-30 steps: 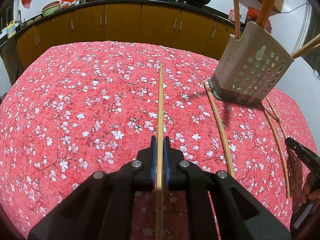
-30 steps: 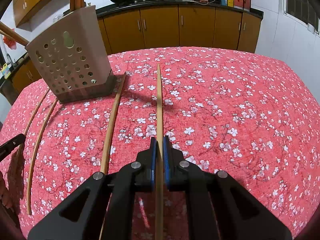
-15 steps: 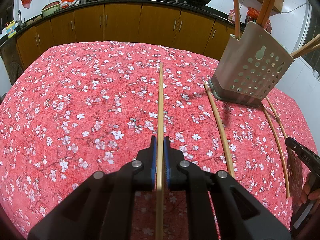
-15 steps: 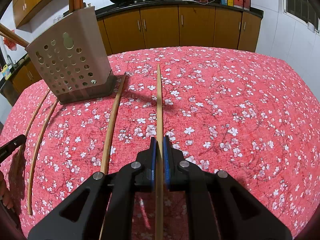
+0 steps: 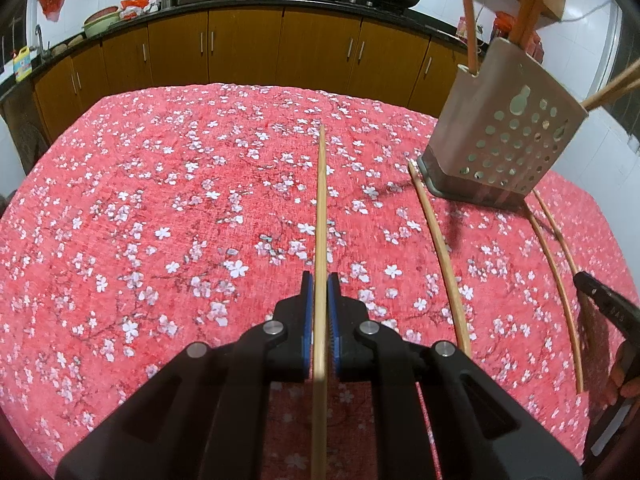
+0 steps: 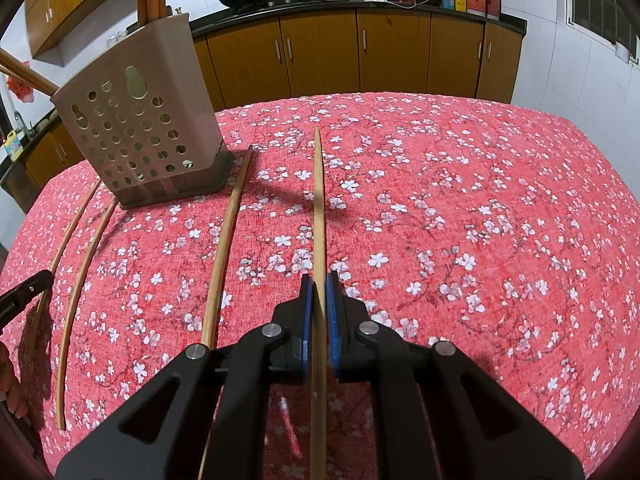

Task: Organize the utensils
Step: 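Close the left gripper on the chopstick while the right gripper holds its own, then lift the left gripper's chopstick over the holder while the right gripper carries its own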

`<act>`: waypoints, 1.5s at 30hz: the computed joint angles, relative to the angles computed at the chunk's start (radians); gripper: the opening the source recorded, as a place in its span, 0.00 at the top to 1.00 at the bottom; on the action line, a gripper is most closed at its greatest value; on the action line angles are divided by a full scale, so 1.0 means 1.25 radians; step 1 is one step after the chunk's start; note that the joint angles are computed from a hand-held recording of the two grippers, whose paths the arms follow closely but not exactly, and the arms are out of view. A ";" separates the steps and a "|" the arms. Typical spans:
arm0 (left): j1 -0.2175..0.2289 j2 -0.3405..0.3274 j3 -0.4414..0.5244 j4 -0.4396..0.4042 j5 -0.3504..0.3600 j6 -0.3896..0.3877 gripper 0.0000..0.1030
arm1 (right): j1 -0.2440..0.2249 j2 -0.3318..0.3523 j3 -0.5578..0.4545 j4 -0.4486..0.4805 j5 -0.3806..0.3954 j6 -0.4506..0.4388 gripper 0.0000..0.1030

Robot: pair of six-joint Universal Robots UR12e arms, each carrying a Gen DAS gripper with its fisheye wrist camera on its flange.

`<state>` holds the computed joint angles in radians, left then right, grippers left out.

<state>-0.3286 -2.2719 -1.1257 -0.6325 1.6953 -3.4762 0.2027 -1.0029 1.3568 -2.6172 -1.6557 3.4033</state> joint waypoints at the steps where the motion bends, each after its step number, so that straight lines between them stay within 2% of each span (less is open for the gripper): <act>1: -0.003 0.001 0.000 -0.004 0.008 0.008 0.90 | 0.002 -0.001 0.002 0.000 -0.001 -0.001 0.92; 15: -0.013 0.014 -0.022 -0.003 0.019 0.029 0.90 | 0.005 -0.021 0.037 -0.018 0.005 0.002 0.92; 33: -0.017 0.028 -0.044 0.000 0.031 0.037 0.92 | 0.006 -0.020 0.032 -0.012 0.008 0.000 0.93; 38: -0.012 0.035 -0.038 -0.020 0.014 0.039 0.93 | 0.003 -0.040 0.039 -0.062 0.012 0.000 0.93; 45: -0.007 0.061 -0.041 0.050 0.018 0.064 0.93 | 0.000 -0.064 0.045 -0.141 0.002 -0.020 0.93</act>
